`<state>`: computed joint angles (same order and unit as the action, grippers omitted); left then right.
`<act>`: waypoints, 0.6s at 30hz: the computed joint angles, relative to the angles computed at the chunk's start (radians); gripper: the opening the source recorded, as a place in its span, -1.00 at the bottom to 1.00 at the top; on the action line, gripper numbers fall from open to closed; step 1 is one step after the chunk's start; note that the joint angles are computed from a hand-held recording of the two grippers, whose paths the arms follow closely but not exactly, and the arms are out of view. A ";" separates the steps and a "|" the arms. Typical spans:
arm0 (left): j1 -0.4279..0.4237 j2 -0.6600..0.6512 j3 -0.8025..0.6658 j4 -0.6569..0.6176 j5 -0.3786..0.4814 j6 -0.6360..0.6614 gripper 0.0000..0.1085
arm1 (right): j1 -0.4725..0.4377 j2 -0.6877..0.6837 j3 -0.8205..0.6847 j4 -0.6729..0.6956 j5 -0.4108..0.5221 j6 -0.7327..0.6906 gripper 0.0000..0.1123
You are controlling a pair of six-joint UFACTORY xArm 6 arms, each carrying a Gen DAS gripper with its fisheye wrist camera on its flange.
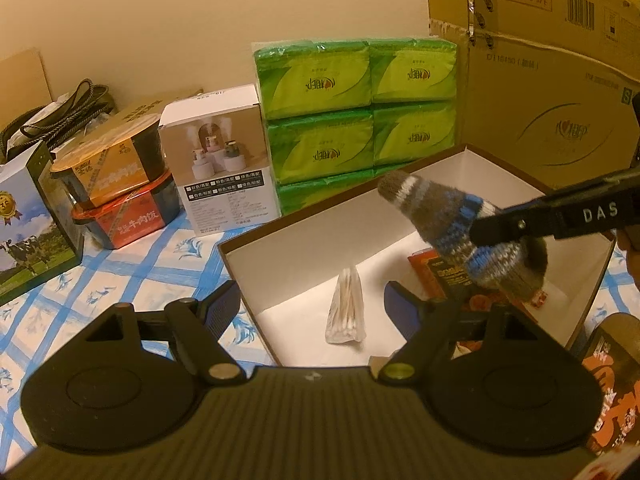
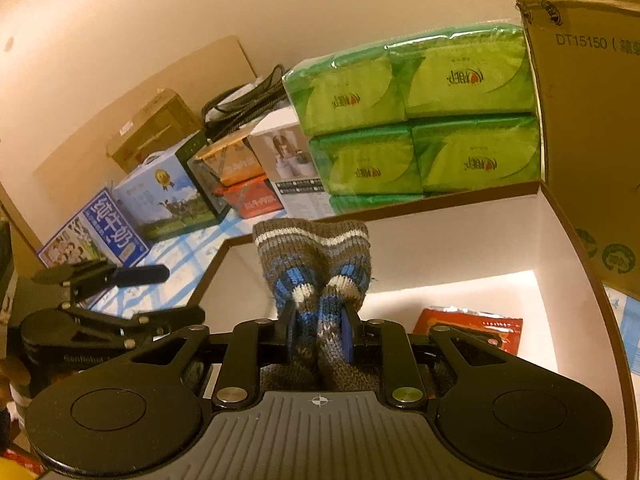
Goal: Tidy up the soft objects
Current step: 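Open the right tool over the box to drop the striped sock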
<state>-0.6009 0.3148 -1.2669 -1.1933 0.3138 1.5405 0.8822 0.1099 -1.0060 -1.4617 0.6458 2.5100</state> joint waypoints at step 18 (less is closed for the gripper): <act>0.019 -0.088 0.075 0.033 -0.023 -0.077 0.44 | 0.058 -0.026 0.004 0.122 0.089 -0.102 0.42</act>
